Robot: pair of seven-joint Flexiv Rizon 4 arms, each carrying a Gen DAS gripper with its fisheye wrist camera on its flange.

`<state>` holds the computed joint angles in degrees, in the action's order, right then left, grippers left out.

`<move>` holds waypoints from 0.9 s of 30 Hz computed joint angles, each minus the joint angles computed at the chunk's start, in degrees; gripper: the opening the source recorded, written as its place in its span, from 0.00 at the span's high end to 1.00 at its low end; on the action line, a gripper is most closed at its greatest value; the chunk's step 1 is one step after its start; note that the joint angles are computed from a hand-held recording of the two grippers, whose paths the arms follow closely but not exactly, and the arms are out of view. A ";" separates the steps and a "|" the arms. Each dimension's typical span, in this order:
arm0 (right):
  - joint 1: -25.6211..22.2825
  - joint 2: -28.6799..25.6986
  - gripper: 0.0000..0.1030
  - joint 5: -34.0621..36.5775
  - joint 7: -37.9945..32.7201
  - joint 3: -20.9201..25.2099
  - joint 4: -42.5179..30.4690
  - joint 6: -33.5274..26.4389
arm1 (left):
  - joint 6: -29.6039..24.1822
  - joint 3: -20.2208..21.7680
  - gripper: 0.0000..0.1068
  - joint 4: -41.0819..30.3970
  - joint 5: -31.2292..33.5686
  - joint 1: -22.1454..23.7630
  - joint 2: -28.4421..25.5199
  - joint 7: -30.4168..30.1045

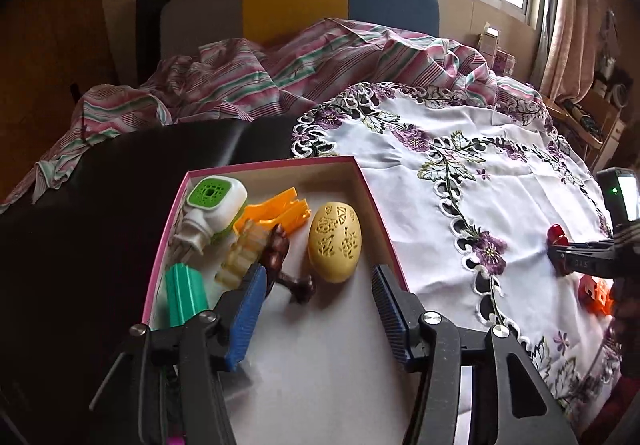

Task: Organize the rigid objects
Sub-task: 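Open the left gripper to release the yellow egg in the tray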

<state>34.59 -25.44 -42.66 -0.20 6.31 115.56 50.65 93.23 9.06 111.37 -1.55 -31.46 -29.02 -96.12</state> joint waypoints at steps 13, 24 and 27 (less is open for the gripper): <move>-0.29 0.40 0.75 -0.23 -0.08 0.07 0.55 0.27 | 2.94 2.04 0.45 6.23 -0.27 -1.92 3.91 -2.80; -0.26 0.64 0.75 -0.50 -0.22 0.14 0.57 -0.29 | 4.35 4.81 0.45 9.81 -1.67 -4.36 5.33 -3.00; -0.12 0.62 0.75 -0.75 -0.32 0.16 0.47 -0.75 | 4.46 4.90 0.45 10.73 -2.15 -4.21 5.75 -2.87</move>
